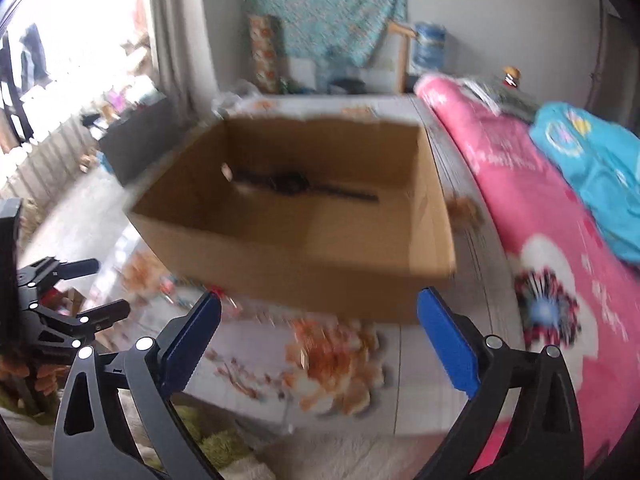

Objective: Organize jewelry
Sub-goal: 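Open both tools to release the watch inside the box, then move the left tool to the multicoloured bead bracelet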

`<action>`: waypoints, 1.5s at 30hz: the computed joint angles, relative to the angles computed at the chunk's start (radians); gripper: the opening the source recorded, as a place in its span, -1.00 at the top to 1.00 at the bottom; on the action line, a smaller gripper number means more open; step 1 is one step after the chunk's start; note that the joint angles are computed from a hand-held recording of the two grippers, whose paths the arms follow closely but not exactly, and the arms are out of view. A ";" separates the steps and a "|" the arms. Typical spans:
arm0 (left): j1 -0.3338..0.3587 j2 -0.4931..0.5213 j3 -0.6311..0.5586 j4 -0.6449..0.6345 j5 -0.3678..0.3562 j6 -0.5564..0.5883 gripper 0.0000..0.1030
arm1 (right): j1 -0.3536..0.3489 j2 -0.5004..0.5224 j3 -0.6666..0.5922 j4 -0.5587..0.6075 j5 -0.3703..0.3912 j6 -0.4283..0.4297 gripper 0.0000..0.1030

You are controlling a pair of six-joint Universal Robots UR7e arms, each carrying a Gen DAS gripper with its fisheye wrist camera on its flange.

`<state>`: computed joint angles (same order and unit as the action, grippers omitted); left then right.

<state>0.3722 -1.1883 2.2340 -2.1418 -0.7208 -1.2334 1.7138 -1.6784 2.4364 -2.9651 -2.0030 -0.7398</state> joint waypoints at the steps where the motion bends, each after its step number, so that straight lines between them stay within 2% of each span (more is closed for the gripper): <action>1: 0.016 0.021 0.006 -0.008 -0.018 -0.025 -0.80 | 0.005 0.026 0.019 -0.040 -0.052 0.000 -0.86; 2: 0.021 0.032 0.011 -0.015 -0.019 -0.045 -0.79 | 0.004 0.042 0.031 -0.066 -0.078 -0.005 -0.86; 4: 0.036 0.059 0.028 -0.057 -0.005 -0.070 -0.79 | 0.022 0.110 0.063 -0.200 -0.170 -0.037 -0.86; 7: 0.066 0.091 0.034 -0.094 -0.002 -0.073 -0.80 | 0.043 0.179 0.097 -0.396 -0.230 -0.103 -0.87; 10: 0.066 0.109 0.025 -0.064 0.014 -0.077 -0.83 | 0.046 0.255 0.136 -0.650 -0.245 -0.186 -0.87; 12: 0.066 0.124 0.012 -0.033 0.012 -0.068 -0.84 | 0.029 0.252 0.172 -0.740 -0.190 -0.220 -0.87; 14: 0.053 0.129 0.012 -0.007 0.023 -0.088 -0.84 | 0.024 0.216 0.185 -0.727 -0.142 -0.201 -0.87; 16: 0.048 0.140 0.007 -0.008 0.025 -0.103 -0.84 | -0.007 0.192 0.210 -0.716 -0.059 -0.203 -0.87; 19: 0.030 0.141 -0.001 0.028 0.013 -0.140 -0.84 | 0.005 0.246 0.208 -0.742 -0.091 -0.198 -0.87; 24: 0.012 0.133 0.000 0.069 0.004 -0.178 -0.86 | -0.007 0.222 0.206 -0.639 -0.027 -0.132 -0.86; 27: 0.007 0.131 0.016 0.058 0.013 -0.179 -0.86 | 0.003 0.266 0.199 -0.667 -0.036 -0.125 -0.56; 31: 0.016 0.104 0.017 0.044 -0.014 -0.142 -0.86 | -0.003 0.276 0.180 -0.591 -0.041 -0.063 -0.24; 34: 0.005 0.064 0.059 -0.076 0.023 -0.129 -0.86 | -0.018 0.267 0.178 -0.559 -0.027 -0.045 -0.18; 36: 0.014 0.065 0.050 -0.091 0.057 -0.121 -0.86 | -0.022 0.270 0.176 -0.543 -0.030 -0.045 -0.17; 41: 0.054 0.118 -0.027 0.017 0.109 -0.132 -0.86 | -0.025 0.259 0.176 -0.506 -0.026 -0.036 -0.17; 45: 0.055 0.157 -0.058 0.094 0.149 -0.159 -0.86 | -0.022 0.255 0.183 -0.502 -0.022 -0.037 -0.17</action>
